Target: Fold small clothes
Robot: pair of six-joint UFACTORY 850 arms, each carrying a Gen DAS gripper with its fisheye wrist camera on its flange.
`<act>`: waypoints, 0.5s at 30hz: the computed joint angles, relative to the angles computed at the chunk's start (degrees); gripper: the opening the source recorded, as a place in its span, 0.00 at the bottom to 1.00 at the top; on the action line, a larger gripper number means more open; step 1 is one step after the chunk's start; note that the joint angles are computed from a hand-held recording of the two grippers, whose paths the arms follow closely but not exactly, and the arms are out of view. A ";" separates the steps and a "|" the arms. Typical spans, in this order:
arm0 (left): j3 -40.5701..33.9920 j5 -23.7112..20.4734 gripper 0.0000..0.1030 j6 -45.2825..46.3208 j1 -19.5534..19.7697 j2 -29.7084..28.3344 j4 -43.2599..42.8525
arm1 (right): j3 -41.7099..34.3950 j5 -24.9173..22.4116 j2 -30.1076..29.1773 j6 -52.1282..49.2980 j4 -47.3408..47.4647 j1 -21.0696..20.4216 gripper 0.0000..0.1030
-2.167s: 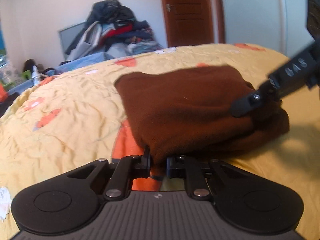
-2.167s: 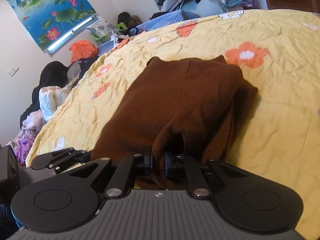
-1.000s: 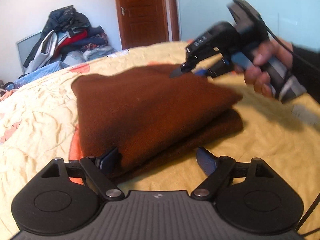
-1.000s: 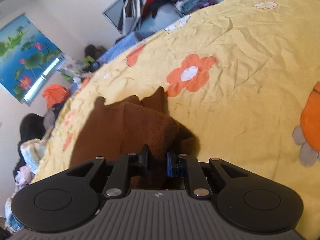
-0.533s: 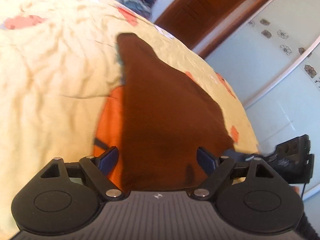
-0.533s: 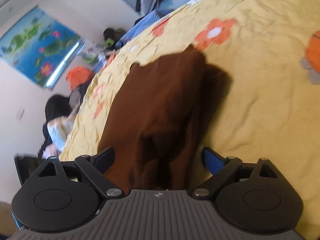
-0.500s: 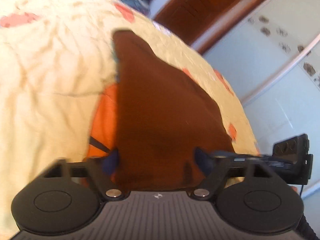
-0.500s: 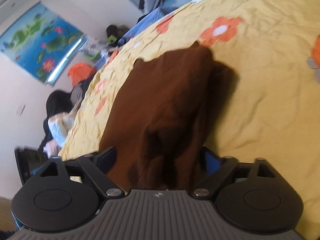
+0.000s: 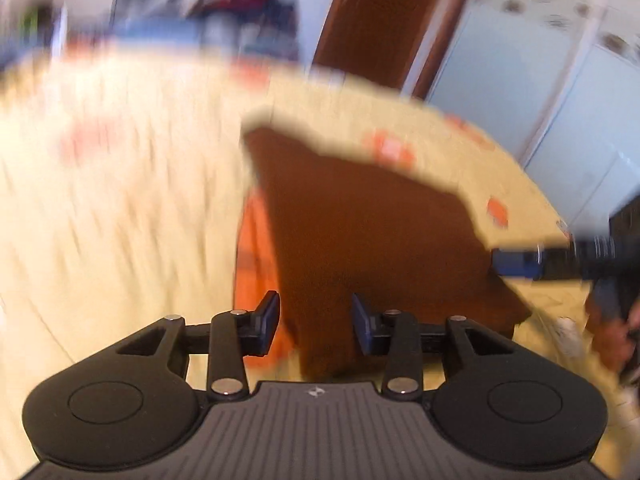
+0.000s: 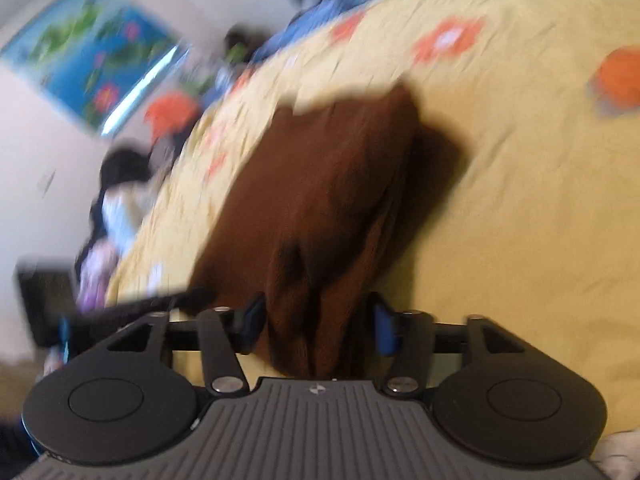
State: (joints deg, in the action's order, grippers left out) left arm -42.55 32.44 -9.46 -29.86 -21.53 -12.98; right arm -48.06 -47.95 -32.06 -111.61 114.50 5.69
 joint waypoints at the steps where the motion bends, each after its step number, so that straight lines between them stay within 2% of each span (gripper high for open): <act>1: 1.15 3.13 0.72 6.00 -1.26 0.96 -4.08 | 0.78 -1.46 1.19 -2.47 3.80 -0.50 0.59; 3: -0.69 7.91 0.99 17.49 -4.13 -0.58 -12.45 | 1.30 -3.50 2.80 -6.21 11.82 -0.45 0.68; 4: -2.53 9.44 0.98 21.71 -5.19 -2.56 -15.22 | 0.72 -3.38 3.11 -7.49 14.89 0.32 0.71; 5: -5.46 9.19 0.98 26.50 -5.99 -5.22 -18.51 | -0.57 -2.62 2.90 -8.37 16.17 1.36 0.77; 6: -8.10 7.97 0.97 30.91 -6.68 -7.58 -21.57 | -2.30 -1.69 2.01 -9.73 16.80 2.45 0.81; 8: -12.61 4.52 0.97 36.24 -7.19 -11.88 -24.25 | -6.29 1.74 -0.71 -11.73 16.86 5.02 0.81; 9: -13.63 3.56 0.97 36.02 -7.18 -13.53 -23.32 | -8.88 5.45 -2.55 -11.04 15.38 6.21 0.81; 10: -13.50 5.00 0.97 33.41 -7.06 -14.65 -20.78 | -11.11 9.76 -4.50 -12.75 16.05 7.52 0.79; 11: -12.40 6.88 0.97 28.39 -6.52 -14.80 -17.30 | -12.61 11.69 -6.88 -16.86 18.80 8.36 0.77; 12: -11.99 6.37 0.98 23.08 -5.38 -14.57 -13.35 | -13.13 11.21 -7.80 -19.94 19.18 8.08 0.75; 13: -12.16 5.24 0.98 20.18 -4.61 -14.41 -11.72 | -13.33 8.33 -8.95 -20.62 17.80 6.98 0.74; 14: -12.21 5.24 0.98 18.37 -4.21 -14.69 -10.35 | -13.33 6.12 -9.48 -18.90 17.62 6.20 0.68; 15: -12.73 5.32 0.98 18.09 -4.21 -15.21 -9.89 | -13.79 6.32 -9.35 -14.78 15.40 5.36 0.59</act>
State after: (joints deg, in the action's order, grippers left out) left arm -55.28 37.76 8.64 -34.06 -36.74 -22.86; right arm -61.85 -41.63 -41.41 -126.39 129.90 11.05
